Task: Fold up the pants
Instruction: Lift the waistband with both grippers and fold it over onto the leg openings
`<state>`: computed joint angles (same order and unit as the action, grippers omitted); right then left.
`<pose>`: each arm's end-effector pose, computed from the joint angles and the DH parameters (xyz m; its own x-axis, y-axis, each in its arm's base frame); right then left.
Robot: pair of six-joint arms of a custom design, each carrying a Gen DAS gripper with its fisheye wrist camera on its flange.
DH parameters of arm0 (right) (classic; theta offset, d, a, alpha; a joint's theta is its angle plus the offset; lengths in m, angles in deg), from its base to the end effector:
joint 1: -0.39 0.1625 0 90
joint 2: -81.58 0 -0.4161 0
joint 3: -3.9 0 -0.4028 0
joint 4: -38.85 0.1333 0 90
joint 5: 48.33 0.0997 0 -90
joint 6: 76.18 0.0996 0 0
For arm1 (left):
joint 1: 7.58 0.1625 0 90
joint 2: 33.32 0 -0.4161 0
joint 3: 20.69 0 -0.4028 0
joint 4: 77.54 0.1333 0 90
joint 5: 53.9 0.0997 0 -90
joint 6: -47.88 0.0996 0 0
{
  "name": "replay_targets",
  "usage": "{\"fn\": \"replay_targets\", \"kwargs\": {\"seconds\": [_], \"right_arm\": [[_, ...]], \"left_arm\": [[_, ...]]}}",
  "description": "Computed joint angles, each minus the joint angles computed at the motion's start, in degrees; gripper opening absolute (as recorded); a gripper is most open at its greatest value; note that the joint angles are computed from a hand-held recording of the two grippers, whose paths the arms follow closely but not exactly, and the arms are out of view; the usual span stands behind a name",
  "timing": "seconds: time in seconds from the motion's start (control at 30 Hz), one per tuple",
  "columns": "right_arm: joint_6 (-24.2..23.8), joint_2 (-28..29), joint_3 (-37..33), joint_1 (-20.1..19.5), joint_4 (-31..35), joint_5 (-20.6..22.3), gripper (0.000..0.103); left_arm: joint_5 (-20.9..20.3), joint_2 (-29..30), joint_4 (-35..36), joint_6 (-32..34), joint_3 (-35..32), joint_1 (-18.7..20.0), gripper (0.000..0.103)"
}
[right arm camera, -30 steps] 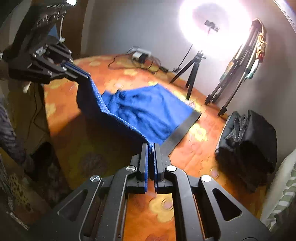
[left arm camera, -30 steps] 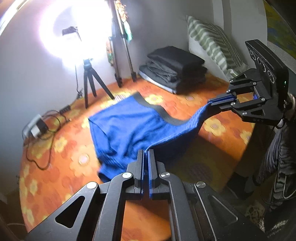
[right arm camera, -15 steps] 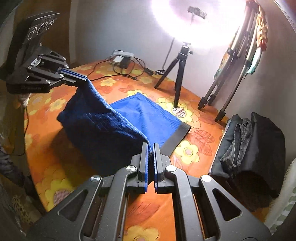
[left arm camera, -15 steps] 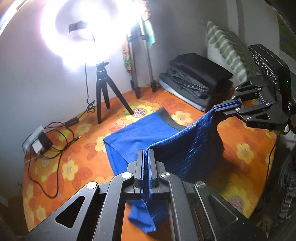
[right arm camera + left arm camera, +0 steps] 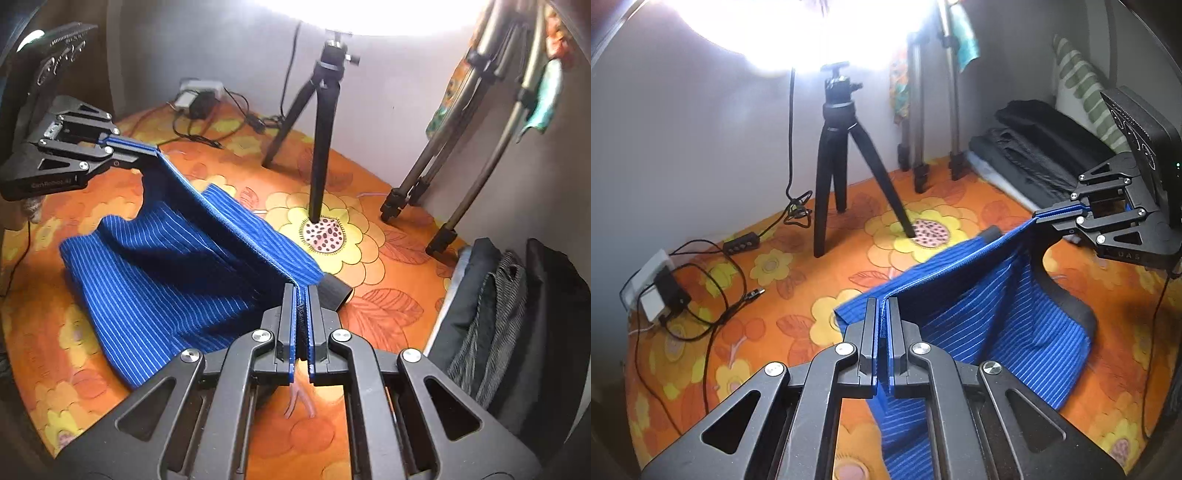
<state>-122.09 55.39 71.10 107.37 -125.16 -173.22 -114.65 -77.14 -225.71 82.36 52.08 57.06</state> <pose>0.3082 -0.7480 0.0676 -0.4332 -0.5355 0.7250 -0.7992 0.6001 -0.0344 -0.1706 -0.7847 0.2285 -0.5225 0.5768 -0.6279 0.8123 0.5606 -0.1610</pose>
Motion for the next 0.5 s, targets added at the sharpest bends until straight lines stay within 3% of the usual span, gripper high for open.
{"fn": "replay_targets", "kwargs": {"seconds": [0.5], "right_arm": [[-0.51,11.19,-18.01,-2.73,9.51,-3.46,0.004]], "left_arm": [[4.15,10.39,4.71,0.61,-13.09,2.72,0.002]]}}
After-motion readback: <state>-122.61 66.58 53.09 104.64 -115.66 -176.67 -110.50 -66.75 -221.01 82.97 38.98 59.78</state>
